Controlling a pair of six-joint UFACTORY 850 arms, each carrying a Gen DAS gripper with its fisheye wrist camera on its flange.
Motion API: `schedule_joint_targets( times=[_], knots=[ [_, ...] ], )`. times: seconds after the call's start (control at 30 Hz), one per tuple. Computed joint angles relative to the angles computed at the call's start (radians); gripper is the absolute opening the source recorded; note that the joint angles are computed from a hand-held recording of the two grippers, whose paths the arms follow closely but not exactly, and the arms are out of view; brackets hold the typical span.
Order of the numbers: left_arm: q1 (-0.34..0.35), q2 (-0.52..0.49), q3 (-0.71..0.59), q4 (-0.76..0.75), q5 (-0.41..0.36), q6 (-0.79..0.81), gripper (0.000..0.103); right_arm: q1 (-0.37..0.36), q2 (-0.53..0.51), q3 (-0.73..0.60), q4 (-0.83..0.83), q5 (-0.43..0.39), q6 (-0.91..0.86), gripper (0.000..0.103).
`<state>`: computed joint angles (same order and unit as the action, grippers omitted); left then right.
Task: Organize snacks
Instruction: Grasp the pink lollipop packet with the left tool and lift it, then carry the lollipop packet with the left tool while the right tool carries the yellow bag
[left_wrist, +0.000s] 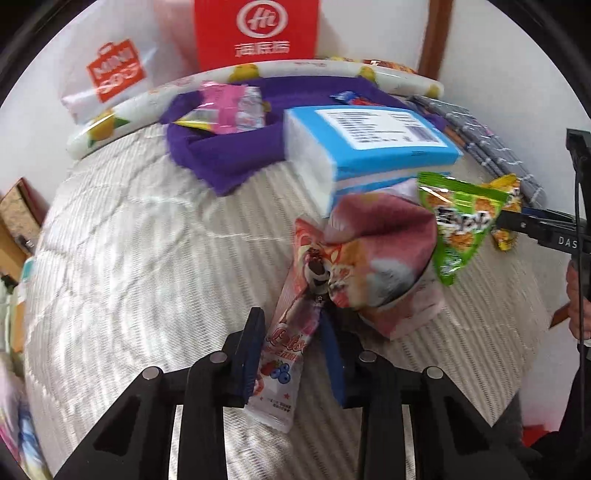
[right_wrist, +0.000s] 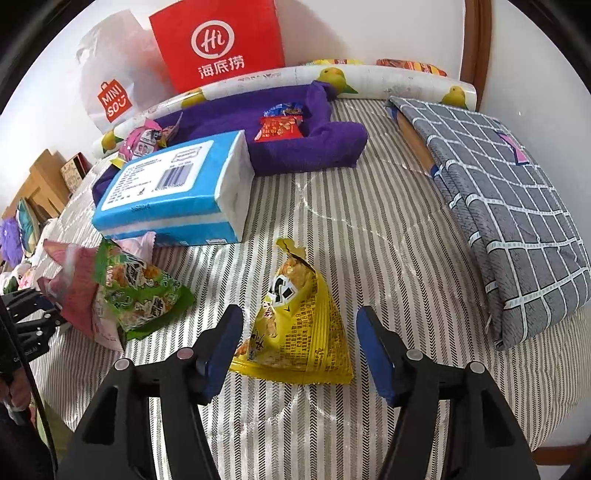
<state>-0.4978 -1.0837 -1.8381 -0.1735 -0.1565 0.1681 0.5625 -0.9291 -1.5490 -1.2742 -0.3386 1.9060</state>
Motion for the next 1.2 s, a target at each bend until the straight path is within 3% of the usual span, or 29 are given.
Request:
schedule_joint_targets(
  times=[0.1,0.27,0.47,0.6,0.7,0.9,1.03,1.2],
  knots=[
    [0.017,0.006,0.01,-0.019,-0.001,-0.005,0.03,-0.005,-0.012,-0.013,-0.001,0.013,0.003,0.063],
    [0.028,-0.006,-0.009,-0.196,-0.02,0.163,0.03,-0.01,-0.038,-0.048,0.059,0.017,-0.058,0.063],
    [0.01,-0.042,-0.062,0.104,-0.01,-0.131,0.03,-0.007,-0.059,-0.076,0.104,-0.007,-0.106,0.063],
    [0.011,-0.04,-0.06,0.167,-0.003,-0.188,0.023,-0.004,-0.061,-0.083,0.12,-0.037,-0.131,0.05],
    [0.02,-0.028,-0.04,0.095,0.008,-0.129,0.021,-0.007,-0.044,-0.062,0.084,-0.024,-0.081,0.048],
    [0.04,0.009,0.003,0.103,0.036,-0.178,0.021,-0.002,0.0,-0.029,0.014,-0.029,-0.014,0.047],
    [0.051,0.042,0.018,-0.053,0.053,-0.049,0.021,0.001,0.031,-0.023,-0.02,-0.042,0.003,0.047],
    [0.047,0.052,-0.019,-0.051,0.05,-0.053,0.021,-0.001,0.058,-0.044,-0.057,-0.057,0.001,0.047]
  ],
)
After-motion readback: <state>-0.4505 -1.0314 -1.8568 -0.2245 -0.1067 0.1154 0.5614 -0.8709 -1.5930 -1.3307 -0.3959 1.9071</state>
